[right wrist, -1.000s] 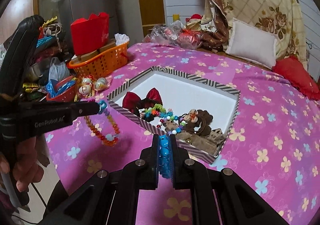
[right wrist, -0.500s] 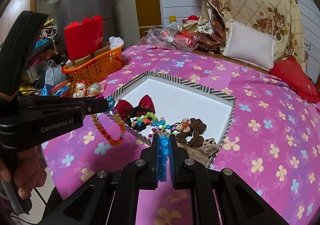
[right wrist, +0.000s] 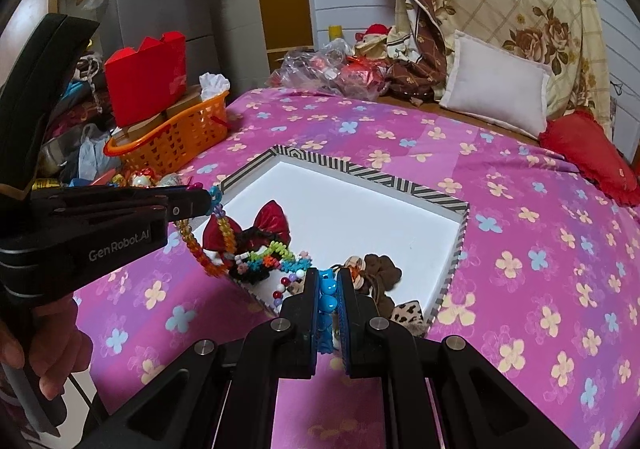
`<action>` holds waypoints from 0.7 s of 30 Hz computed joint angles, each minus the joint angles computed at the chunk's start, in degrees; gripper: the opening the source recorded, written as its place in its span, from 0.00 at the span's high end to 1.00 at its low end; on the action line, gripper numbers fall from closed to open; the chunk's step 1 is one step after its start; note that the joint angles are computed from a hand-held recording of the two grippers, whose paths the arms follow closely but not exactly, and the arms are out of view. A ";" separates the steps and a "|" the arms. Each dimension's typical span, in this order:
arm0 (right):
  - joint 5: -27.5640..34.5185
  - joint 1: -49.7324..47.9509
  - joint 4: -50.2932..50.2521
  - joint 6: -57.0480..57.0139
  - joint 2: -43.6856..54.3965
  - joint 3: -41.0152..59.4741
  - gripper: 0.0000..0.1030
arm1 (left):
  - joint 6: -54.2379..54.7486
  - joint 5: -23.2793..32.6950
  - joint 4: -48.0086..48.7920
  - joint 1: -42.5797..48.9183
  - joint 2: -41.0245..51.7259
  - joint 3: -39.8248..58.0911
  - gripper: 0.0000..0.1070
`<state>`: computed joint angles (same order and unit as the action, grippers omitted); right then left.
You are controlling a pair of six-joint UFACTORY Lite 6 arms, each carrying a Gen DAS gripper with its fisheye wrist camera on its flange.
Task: Organize jewelry
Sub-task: 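Carry the orange bracelet in the left gripper over the tray while the right carries the blue bracelet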
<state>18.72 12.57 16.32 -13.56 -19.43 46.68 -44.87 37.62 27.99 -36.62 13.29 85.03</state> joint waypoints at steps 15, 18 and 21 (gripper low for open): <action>-1.05 -0.63 5.43 -5.39 10.44 8.23 0.92 | 2.43 0.84 -1.63 2.56 9.35 9.90 0.93; -1.17 -0.99 9.11 -8.30 12.37 9.40 0.92 | 3.07 0.60 -2.39 3.32 10.70 10.84 0.93; -1.00 -1.00 13.01 -11.11 14.44 10.69 0.92 | 4.21 0.35 -3.95 4.17 12.27 12.04 0.93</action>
<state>17.72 11.57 29.33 -24.67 -4.99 57.37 -40.66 37.97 24.04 -32.45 25.56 97.07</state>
